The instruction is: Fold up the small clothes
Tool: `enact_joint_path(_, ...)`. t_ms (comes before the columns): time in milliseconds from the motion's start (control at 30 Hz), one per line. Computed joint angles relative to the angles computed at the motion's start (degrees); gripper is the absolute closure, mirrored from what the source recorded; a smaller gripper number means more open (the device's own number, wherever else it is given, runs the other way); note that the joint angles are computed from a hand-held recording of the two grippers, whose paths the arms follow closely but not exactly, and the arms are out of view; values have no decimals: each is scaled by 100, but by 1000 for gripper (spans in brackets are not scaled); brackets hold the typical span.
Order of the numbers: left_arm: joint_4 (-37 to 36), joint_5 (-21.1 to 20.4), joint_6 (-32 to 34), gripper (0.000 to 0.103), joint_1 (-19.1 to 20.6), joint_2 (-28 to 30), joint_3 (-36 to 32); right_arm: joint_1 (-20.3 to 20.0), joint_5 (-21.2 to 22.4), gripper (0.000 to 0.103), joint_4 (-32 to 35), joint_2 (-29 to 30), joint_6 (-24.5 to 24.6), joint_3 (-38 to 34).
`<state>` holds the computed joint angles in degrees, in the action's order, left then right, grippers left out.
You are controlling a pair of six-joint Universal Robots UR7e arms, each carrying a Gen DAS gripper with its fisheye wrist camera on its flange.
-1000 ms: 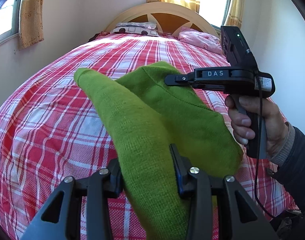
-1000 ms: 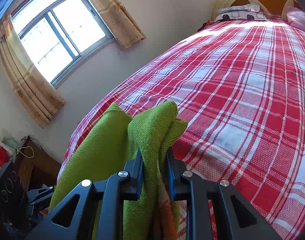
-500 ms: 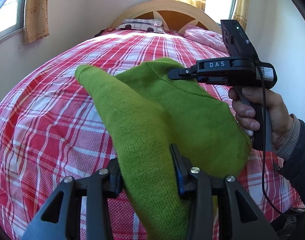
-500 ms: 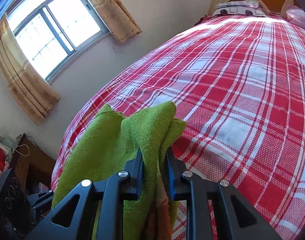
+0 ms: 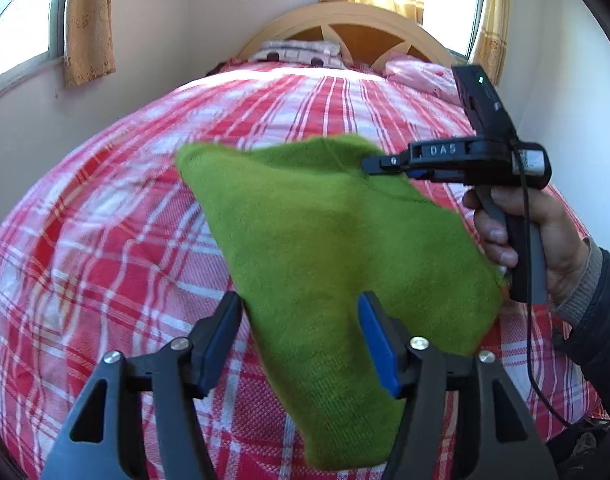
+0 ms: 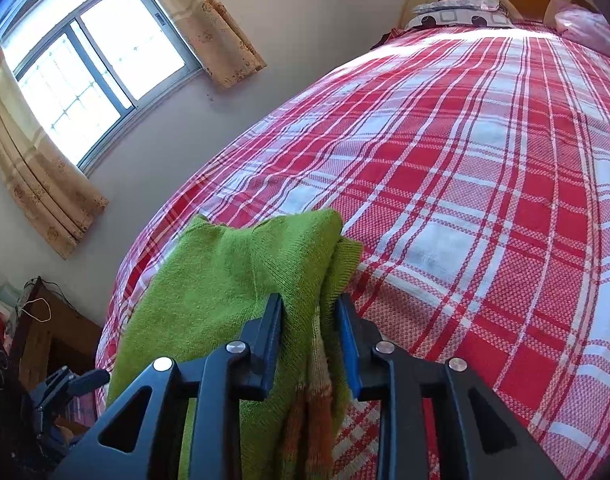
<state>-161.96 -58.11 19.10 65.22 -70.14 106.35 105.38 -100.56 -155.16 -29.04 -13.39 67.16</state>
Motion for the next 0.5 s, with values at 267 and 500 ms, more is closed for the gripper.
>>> enact_joint_path(267, -1268, 570, 495, 6, 71, 484, -354, 129, 1189, 57, -248, -742, -229, 1082)
enact_joint_path(500, -859, 797, 217, 0, 367, 902, -775, -18, 785, 61, -118, -711, 108, 1452)
